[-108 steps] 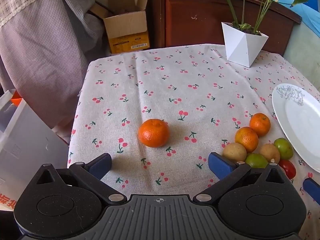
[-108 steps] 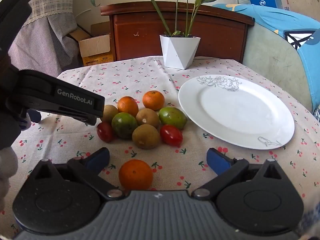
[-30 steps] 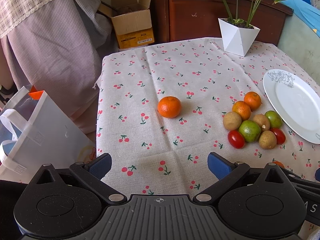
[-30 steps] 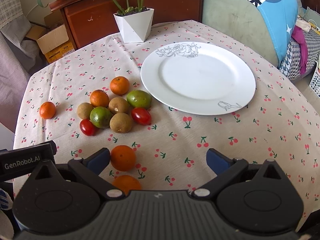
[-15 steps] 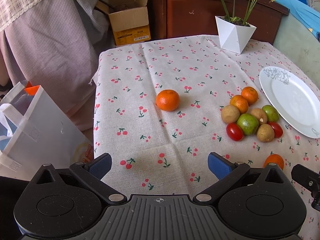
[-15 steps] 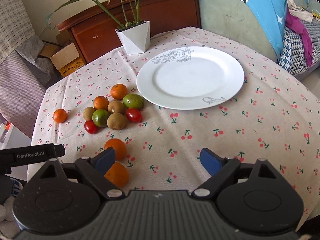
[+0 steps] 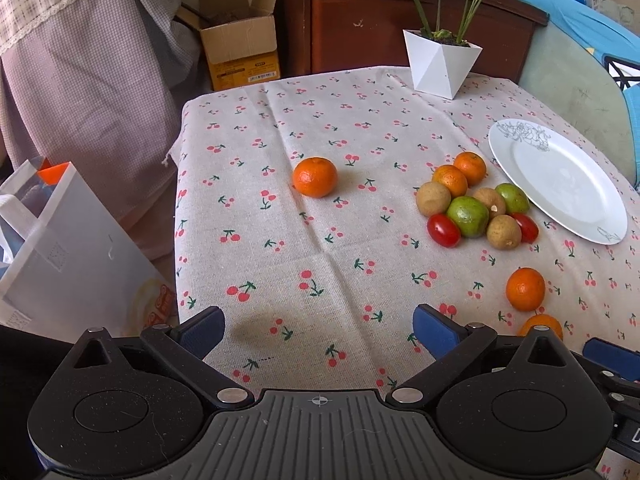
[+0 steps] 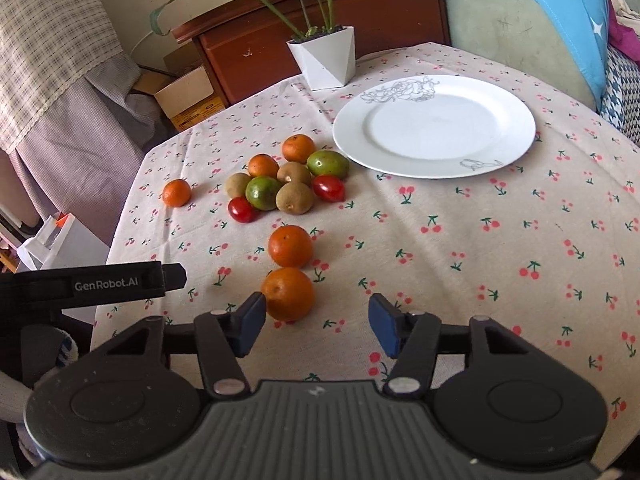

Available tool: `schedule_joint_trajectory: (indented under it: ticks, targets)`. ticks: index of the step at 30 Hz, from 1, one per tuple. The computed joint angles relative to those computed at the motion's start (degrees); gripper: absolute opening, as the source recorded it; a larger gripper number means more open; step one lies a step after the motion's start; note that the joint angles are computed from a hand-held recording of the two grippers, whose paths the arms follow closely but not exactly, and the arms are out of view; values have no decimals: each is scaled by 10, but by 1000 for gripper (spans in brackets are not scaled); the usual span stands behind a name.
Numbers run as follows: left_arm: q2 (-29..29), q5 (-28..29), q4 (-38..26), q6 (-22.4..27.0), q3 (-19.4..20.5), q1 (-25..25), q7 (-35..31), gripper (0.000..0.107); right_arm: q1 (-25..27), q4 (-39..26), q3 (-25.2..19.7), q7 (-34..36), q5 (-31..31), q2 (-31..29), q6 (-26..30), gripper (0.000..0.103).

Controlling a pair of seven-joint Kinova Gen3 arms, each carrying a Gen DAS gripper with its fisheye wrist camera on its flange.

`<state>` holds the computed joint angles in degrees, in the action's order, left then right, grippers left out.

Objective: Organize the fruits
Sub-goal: 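Move right gripper toward a tangerine while left gripper approaches another tangerine, then close right gripper on the tangerine while left gripper closes on another tangerine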

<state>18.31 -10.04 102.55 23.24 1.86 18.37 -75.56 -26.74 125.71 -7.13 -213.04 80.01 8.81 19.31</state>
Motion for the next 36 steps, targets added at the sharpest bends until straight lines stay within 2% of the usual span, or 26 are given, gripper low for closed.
schedule_joint_trajectory:
  ticks: [5, 9, 16, 19, 22, 26, 29, 36]
  targets:
    - [-6, 13, 11, -13, 3, -9, -2, 97, 10, 3, -9, -67, 78, 9, -10, 46]
    - [-5, 7, 14, -17, -2, -4, 1, 95, 10, -5, -25, -54, 79, 20, 12, 43]
    - [-4, 11, 22, -35, 5, -7, -11, 90, 20, -7, -35, -70, 109, 27, 9, 31]
    - [-4, 13, 26, -45, 6, -4, -17, 87, 24, -8, -39, -63, 100, 26, 10, 31]
    - [-5, 17, 31, -54, 10, -4, -26, 85, 18, -10, -33, -30, 52, 19, 21, 30]
    - [-6, 46, 36, -69, 42, -26, -62, 83, 4, -5, -18, -29, 15, 9, 52, 30]
    - [-6, 86, 42, -84, 87, -62, -116, 82, -3, -2, -11, -35, -2, 5, 77, 31]
    - [4, 148, 53, -120, 146, -93, -209, 74, 10, 10, 2, -77, -7, -3, 72, 30]
